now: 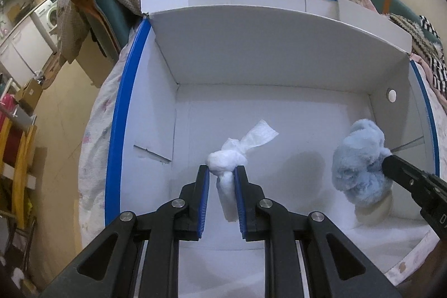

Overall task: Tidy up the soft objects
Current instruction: 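Open the left tool and right tool to drop both items into the box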

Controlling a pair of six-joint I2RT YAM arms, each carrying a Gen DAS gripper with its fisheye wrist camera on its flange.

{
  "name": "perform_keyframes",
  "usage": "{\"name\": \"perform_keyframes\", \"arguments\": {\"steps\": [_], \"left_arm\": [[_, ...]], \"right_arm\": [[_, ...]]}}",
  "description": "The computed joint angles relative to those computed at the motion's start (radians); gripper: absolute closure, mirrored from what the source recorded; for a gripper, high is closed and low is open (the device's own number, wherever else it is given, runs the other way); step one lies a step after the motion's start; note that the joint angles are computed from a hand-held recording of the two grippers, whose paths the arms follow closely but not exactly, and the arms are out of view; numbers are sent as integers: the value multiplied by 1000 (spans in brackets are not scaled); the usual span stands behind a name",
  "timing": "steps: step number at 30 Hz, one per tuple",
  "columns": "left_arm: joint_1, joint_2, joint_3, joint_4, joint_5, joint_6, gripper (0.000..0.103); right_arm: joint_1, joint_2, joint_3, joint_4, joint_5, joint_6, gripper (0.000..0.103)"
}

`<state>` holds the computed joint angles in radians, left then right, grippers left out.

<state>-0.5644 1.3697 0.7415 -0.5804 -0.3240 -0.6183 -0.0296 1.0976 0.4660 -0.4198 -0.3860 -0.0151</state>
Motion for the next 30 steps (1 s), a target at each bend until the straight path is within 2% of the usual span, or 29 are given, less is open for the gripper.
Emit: {"name": "perform_keyframes", "arguments": {"steps": [5,7,8,9,10,11,12,16,18,20,26,30], "left_arm": [[-1,19,5,-3,2,1,85],[-1,22,8,-4,15,-2,81],[2,16,5,0,28,1,74],[1,10,3,3,31,3,61],[-2,4,1,4,29,1,54],[-8,-12,-4,6,16,-2,44],[-15,-32,-13,12,2,-5,42],[-34,-66,-17,-7,-41,-12,40],[-38,-77,-19,-16,-51,-26,38],[-42,-91,-20,-26,-55,-40,38],[-78,-136,-4,-79,-102,-87,38],[-109,-185,-7,-122,-130,-122,38]], "right_arm": [[-32,2,3,-10,-24,-3,96],[-36,-6,3,-14,-29,9,95],[-35,-8,5,-17,-27,11,89],[-37,-5,9,-20,-33,9,79],[-52,0,14,-23,-58,2,72],[-60,-4,13,-23,-71,1,54],[-67,-13,12,-21,-80,2,35],[-106,-34,13,-17,-121,2,25],[-117,-38,12,-16,-132,12,9],[-117,-47,11,-17,-132,28,0],[-141,-133,-12,-7,-167,56,0],[-135,-192,-29,-3,-124,55,0]]}}
